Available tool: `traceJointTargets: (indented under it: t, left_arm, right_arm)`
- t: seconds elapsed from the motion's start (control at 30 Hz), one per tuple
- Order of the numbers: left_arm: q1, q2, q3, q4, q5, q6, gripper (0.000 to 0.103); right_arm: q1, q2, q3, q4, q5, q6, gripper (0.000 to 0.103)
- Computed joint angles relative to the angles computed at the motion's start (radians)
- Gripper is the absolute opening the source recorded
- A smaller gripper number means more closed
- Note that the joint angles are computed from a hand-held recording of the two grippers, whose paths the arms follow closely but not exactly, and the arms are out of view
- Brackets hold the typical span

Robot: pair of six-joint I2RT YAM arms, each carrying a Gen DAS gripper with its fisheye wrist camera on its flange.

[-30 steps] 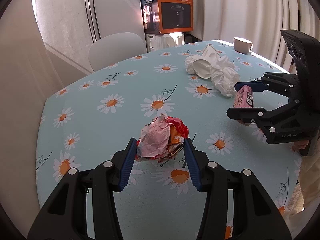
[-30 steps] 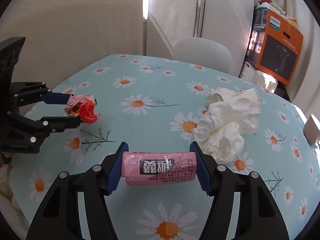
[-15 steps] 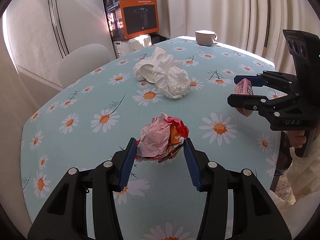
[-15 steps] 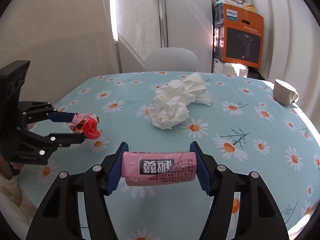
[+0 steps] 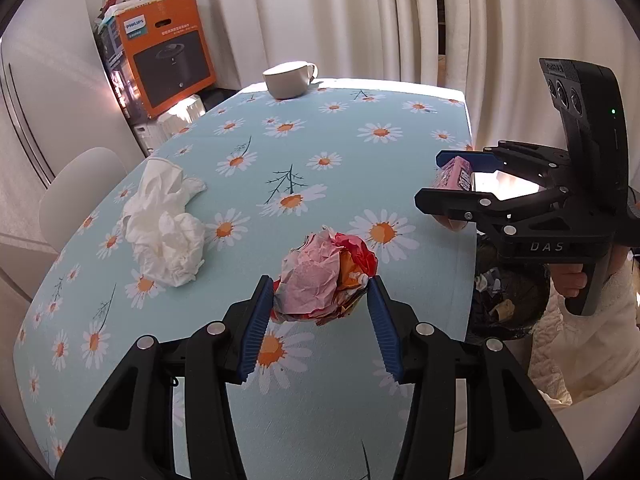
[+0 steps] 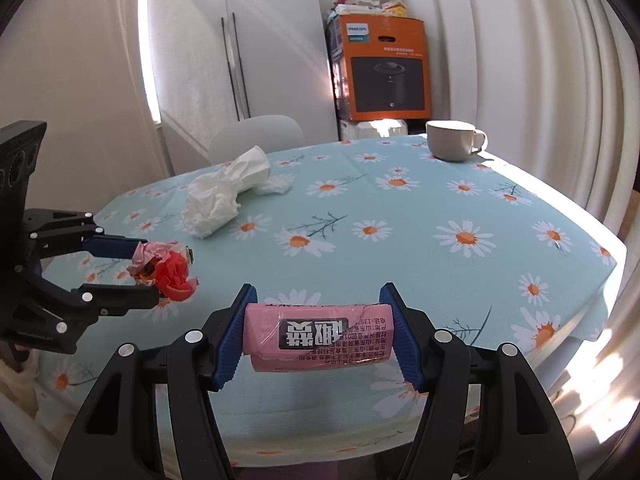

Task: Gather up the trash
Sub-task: 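Carry the wrapper and pink roll in both grippers over the black bin, then open both grippers to drop the wrapper and roll into the bin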

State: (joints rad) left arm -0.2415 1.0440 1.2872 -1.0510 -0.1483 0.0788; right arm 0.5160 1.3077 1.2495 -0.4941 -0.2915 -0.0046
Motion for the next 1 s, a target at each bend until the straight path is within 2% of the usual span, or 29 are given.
traceJointTargets:
  t: [0.23,0.53,0.83,1.0]
  left_arm:
    - [-0.222,0.189,0.095,0.047,-0.052,-0.038,0.049]
    - [-0.363,0.424,0.226,0.084,-0.005,-0.023,0.049]
    - [-0.477,0.669,0.387,0.053,0.02,0.011,0.049]
    - [-0.517,0.782,0.486,0.018,0.023,0.029,0.049]
  right_arm:
    - [-0.21,-0.092,-0.11,-0.004,-0.047,-0.036,0.06]
    - [-0.498,-0.144,-0.225,-0.033,-0.109,-0.12,0.06]
    - [-0.726,-0.089,-0.303,-0.026,-0.151,-0.201,0.06]
    - [-0.793,-0.016,-0.341,0.0,-0.141,-0.244,0.06]
